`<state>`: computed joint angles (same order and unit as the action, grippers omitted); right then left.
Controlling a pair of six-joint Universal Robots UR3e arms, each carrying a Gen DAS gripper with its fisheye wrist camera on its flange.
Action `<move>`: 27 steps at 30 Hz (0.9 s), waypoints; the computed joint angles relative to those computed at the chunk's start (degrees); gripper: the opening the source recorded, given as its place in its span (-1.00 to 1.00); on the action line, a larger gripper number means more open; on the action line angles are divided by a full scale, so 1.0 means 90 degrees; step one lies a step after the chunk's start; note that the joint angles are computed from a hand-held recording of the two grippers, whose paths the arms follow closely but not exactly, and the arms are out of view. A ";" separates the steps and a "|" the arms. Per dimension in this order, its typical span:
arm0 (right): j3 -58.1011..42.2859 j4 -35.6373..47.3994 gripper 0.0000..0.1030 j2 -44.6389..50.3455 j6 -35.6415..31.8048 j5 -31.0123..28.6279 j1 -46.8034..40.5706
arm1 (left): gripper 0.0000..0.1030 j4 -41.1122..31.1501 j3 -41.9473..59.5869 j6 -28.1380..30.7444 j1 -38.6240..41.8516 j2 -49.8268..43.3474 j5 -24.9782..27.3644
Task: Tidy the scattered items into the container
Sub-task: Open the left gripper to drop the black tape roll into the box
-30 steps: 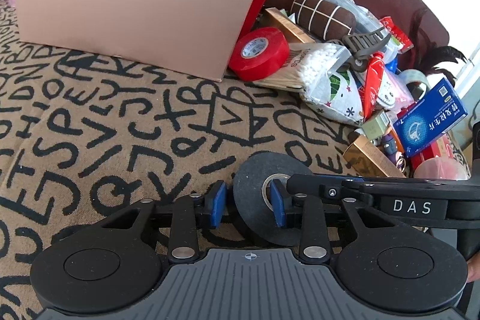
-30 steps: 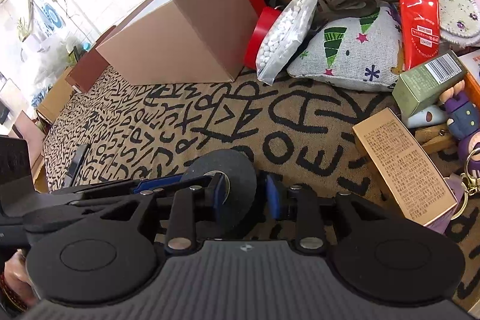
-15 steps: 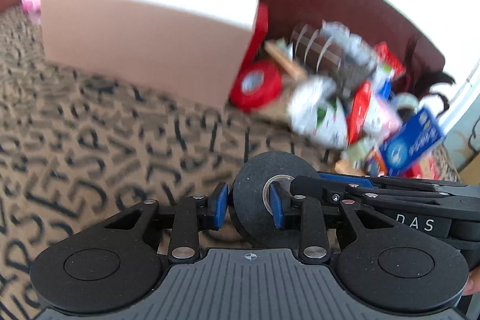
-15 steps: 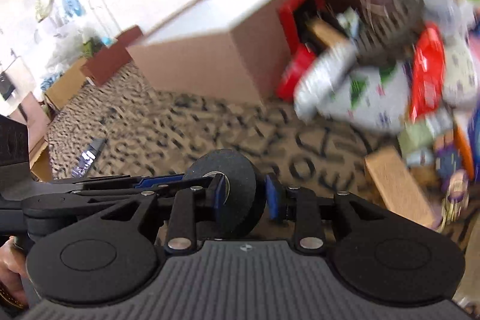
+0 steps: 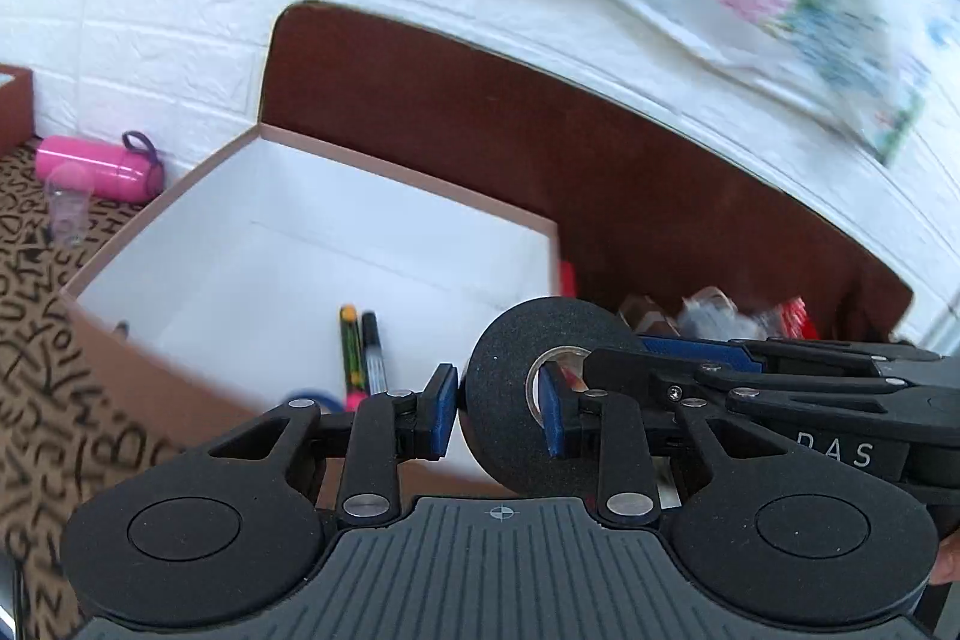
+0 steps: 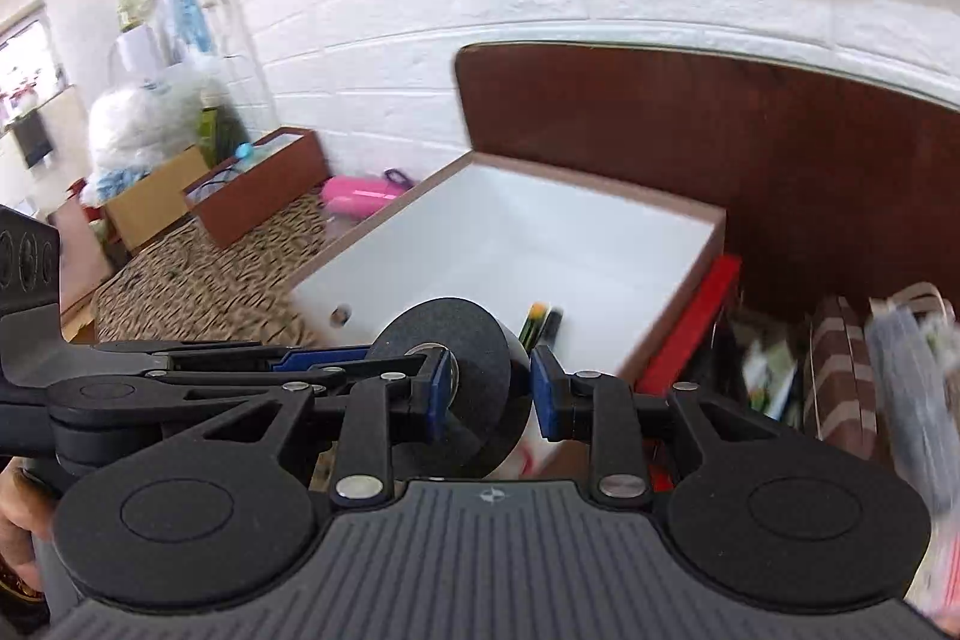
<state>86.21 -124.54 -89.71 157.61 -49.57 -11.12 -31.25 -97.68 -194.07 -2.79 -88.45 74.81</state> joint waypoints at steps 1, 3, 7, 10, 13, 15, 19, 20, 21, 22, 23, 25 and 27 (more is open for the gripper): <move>-0.0495 0.0017 -0.37 0.0448 0.0178 -0.0118 0.0131 | -0.41 -0.0115 0.0380 0.0022 0.0113 -0.0337 -0.0122; -0.1380 0.0098 -0.37 0.1253 0.0415 -0.0355 0.0361 | -0.39 -0.0462 0.1141 0.0139 0.0317 -0.1007 -0.0395; -0.2719 0.0351 -0.37 0.2589 0.0804 -0.0806 0.0669 | -0.37 -0.1267 0.2486 0.0069 0.0543 -0.2356 -0.0901; -0.3494 0.0583 -0.37 0.3335 0.0914 -0.1121 0.0792 | -0.36 -0.1528 0.3073 0.0027 0.0642 -0.3133 -0.1235; -0.4242 0.0812 -0.44 0.3957 0.0925 -0.1441 0.0921 | -0.14 -0.1869 0.3765 0.0054 0.0704 -0.3851 -0.1514; -0.4605 0.0846 -0.74 0.4237 0.0812 -0.1621 0.1016 | -0.14 -0.2314 0.4389 0.0059 0.0696 -0.4306 -0.1520; -0.5807 0.1357 -0.90 0.4976 0.0795 -0.1898 0.1196 | -0.11 -0.3332 0.5609 0.0298 0.0621 -0.5064 -0.1705; -0.6092 0.1473 -0.90 0.5151 0.0872 -0.1916 0.1217 | -0.10 -0.3521 0.5804 0.0295 0.0622 -0.5180 -0.1819; -0.6222 0.1487 -0.90 0.5247 0.0971 -0.1926 0.1224 | -0.05 -0.3530 0.5846 0.0238 0.0606 -0.5220 -0.1843; -0.6326 0.1495 -0.89 0.5324 0.1075 -0.1921 0.1217 | 0.20 -0.3539 0.5883 0.0175 0.0582 -0.5246 -0.1805; -0.6330 0.1437 -0.88 0.5354 0.1194 -0.1905 0.1194 | 0.50 -0.3626 0.5965 0.0114 0.0564 -0.5277 -0.1743; -0.6053 0.1200 -0.62 0.5253 0.1370 -0.1784 0.1111 | 0.74 -0.3723 0.6007 -0.0112 0.0511 -0.5248 -0.1472; -0.5615 0.0893 -0.33 0.5040 0.1410 -0.1543 0.0996 | 0.79 -0.3560 0.5790 -0.0395 0.0460 -0.5101 -0.1198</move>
<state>35.67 -116.50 -44.35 170.29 -63.45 -2.16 -63.29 -45.57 -197.63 1.34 -134.35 64.03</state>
